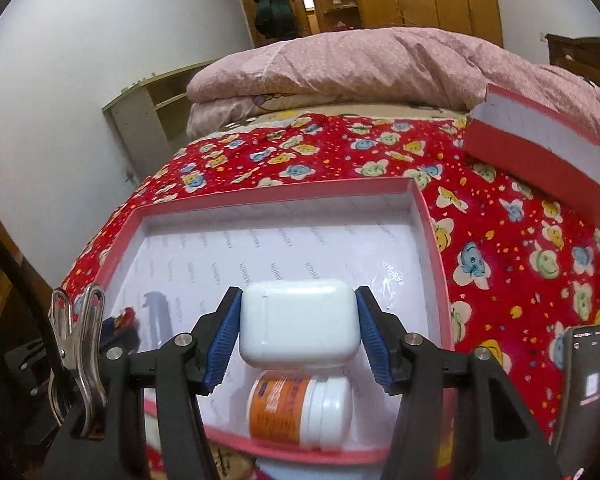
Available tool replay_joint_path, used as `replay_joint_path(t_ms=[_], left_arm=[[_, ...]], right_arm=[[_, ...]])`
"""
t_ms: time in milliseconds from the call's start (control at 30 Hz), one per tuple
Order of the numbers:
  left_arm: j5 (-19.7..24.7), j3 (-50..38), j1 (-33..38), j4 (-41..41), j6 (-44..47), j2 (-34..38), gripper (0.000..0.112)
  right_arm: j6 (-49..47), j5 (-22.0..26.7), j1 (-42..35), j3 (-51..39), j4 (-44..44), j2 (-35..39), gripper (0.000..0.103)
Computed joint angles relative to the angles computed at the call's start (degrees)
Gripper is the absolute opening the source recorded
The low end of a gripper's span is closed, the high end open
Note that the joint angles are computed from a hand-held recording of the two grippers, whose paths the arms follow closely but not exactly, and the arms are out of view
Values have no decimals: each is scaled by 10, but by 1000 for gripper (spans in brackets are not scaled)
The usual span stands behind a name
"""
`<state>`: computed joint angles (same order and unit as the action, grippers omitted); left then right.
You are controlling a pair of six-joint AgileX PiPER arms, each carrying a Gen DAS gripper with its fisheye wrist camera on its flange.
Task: Organize rigid objects
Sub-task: 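Carry the figurine with the left tool while the right tool carries the earbud case into the tray, then open the left tool to release the figurine while the right tool releases the earbud case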
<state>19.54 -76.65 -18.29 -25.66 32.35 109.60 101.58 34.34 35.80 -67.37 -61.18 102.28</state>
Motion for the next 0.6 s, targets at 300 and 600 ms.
replay_joint_path(t_ms=[300, 600], left_arm=[[-2, -12, -4, 27, -32, 10, 20], [-14, -4, -12, 21, -20, 8, 34]], right_arm=[[12, -13, -20, 2, -19, 18, 57], [32, 2, -13, 3, -47, 25, 58]])
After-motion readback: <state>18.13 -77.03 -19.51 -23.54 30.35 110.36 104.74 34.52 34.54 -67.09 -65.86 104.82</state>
